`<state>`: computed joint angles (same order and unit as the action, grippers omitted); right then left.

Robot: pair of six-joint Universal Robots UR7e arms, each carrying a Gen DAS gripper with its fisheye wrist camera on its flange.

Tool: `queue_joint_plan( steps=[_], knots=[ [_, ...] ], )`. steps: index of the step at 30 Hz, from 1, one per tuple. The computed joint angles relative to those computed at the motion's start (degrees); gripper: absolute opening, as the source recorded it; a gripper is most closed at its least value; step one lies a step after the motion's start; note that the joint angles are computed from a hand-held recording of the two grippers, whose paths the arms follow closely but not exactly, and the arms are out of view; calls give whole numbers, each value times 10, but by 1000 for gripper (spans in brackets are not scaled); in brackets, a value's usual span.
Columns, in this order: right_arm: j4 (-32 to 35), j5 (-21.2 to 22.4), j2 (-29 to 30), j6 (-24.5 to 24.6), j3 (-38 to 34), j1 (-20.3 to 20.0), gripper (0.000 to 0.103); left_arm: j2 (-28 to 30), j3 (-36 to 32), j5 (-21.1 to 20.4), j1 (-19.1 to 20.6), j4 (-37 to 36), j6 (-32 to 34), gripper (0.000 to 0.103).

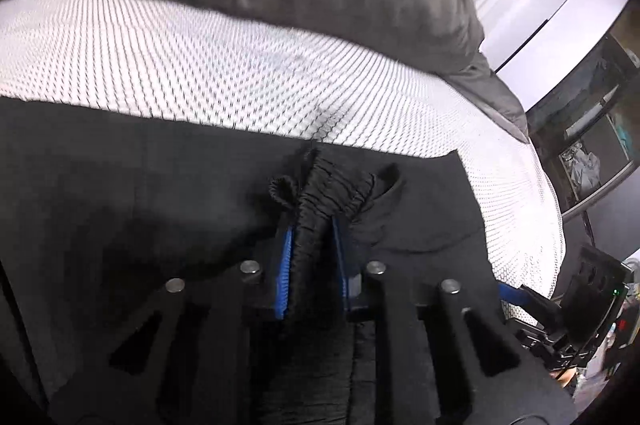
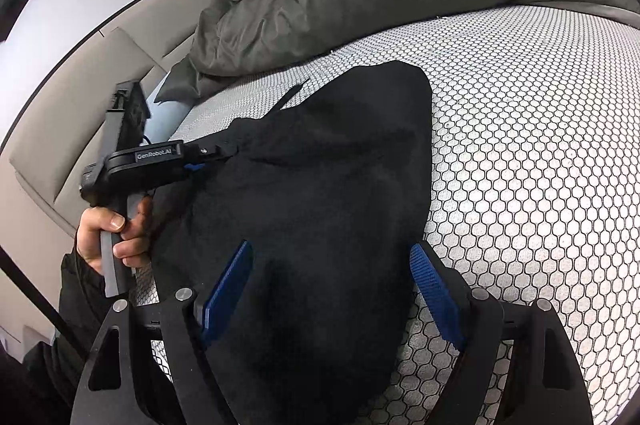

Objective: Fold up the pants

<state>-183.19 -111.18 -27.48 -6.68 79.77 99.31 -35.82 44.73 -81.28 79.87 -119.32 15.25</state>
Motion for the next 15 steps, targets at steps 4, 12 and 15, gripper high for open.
queue_joint_plan(
  steps=[4, 12, 15],
  knots=[
    [0, 1, 6, -3, -9, 1, 83, -26, 37, -13, 1, -35, -4, 12],
    [-18, 27, 17, -23, -27, 9, 83, -54, 32, -35, 12, -61, -10, 12],
    [4, 23, 27, -21, -45, 10, 83, -26, -10, 26, 18, -33, -23, 15]
  ],
)
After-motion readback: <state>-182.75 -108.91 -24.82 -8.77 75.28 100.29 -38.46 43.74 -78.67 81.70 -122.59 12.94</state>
